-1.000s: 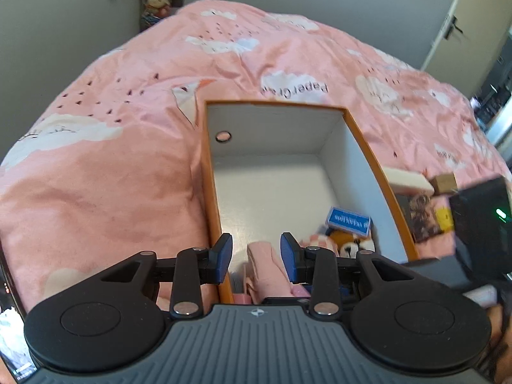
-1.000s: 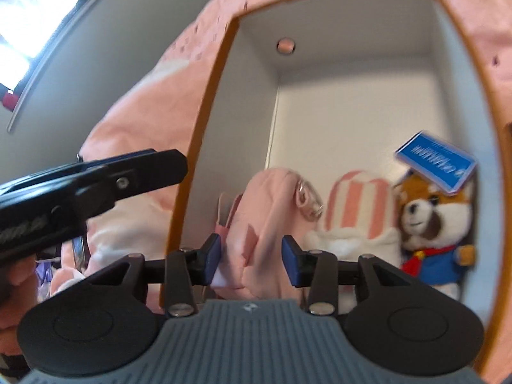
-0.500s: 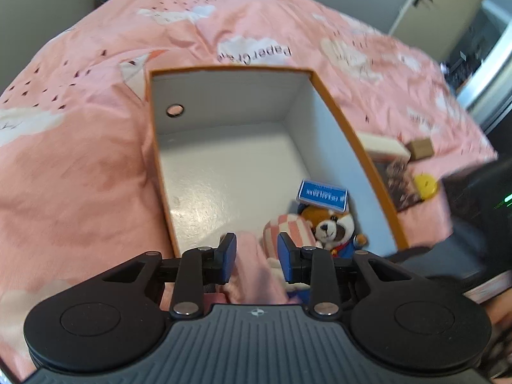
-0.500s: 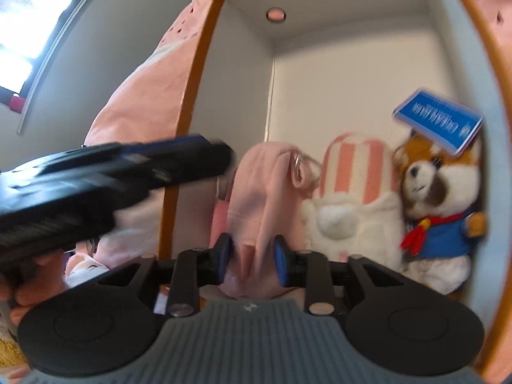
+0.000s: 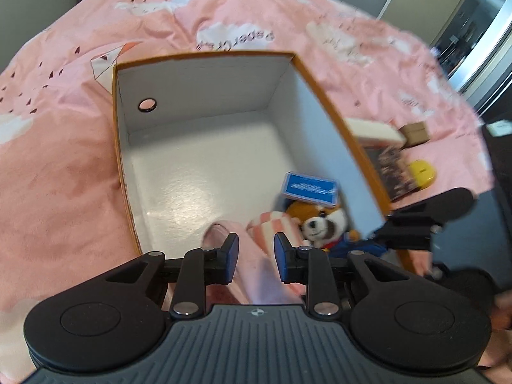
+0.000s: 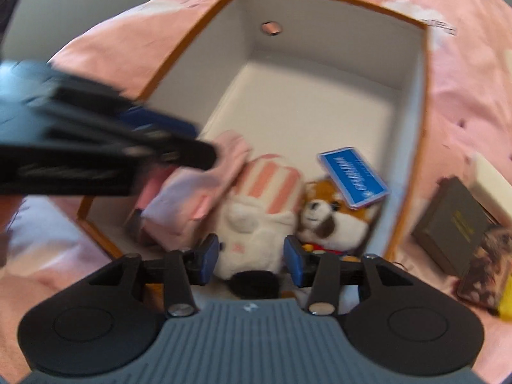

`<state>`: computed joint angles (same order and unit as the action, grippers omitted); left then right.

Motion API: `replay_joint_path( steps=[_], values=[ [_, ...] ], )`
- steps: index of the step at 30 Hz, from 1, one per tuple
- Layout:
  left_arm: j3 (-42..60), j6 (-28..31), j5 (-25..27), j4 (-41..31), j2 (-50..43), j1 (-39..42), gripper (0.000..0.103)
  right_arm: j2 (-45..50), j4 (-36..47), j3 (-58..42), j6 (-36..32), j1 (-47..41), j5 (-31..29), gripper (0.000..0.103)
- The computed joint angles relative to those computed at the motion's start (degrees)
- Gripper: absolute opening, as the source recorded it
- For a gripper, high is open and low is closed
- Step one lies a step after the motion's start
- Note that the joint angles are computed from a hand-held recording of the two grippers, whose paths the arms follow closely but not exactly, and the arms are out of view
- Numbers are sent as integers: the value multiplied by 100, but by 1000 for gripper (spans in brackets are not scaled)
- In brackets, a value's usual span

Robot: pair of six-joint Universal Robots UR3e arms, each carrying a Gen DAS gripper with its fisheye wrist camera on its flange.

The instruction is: Organize objects

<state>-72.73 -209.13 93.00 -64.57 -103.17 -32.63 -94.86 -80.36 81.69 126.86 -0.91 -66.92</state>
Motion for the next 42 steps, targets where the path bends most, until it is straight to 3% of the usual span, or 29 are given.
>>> replay_joint_path(
  steps=[4, 10, 12, 14, 18, 21, 26, 31, 35, 42],
  values=[
    [683, 79, 193, -692, -502, -165, 33, 242, -302, -49, -207, 470, -431, 48],
    [674, 102, 377, -1190, -323, -251, 30, 1260, 247, -1012, -463, 758, -910, 59],
    [461, 86, 353, -1151, -157, -216, 29, 1637, 530, -1399, -369, 826, -971, 58],
    [214, 66, 319, -1012, 10, -174, 27, 1792, 629, -1506, -258, 825, -966, 52],
    [-11, 123, 251, -780, 135, -143, 24, 1533, 668, -1453, -356, 709, -922, 38],
    [-69, 162, 151, -709, 161, -122, 23, 1413, 861, -1807, -533, 669, -993, 35],
    [-269, 169, -68, -443, 202, -65, 22, 1899, 1670, -2834, -680, 599, -1048, 34],
    [-354, 213, -208, -375, 229, -24, 22, 2099, 1335, -2304, -670, 498, -1009, 35],
    [-355, 290, -196, -355, 232, -31, 24, 2108, 1301, -2236, -679, 379, -1013, 44],
    [-240, 474, -191, -186, 314, -67, 34, 1680, 1524, -2299, -1160, -350, -593, 50]
  ],
)
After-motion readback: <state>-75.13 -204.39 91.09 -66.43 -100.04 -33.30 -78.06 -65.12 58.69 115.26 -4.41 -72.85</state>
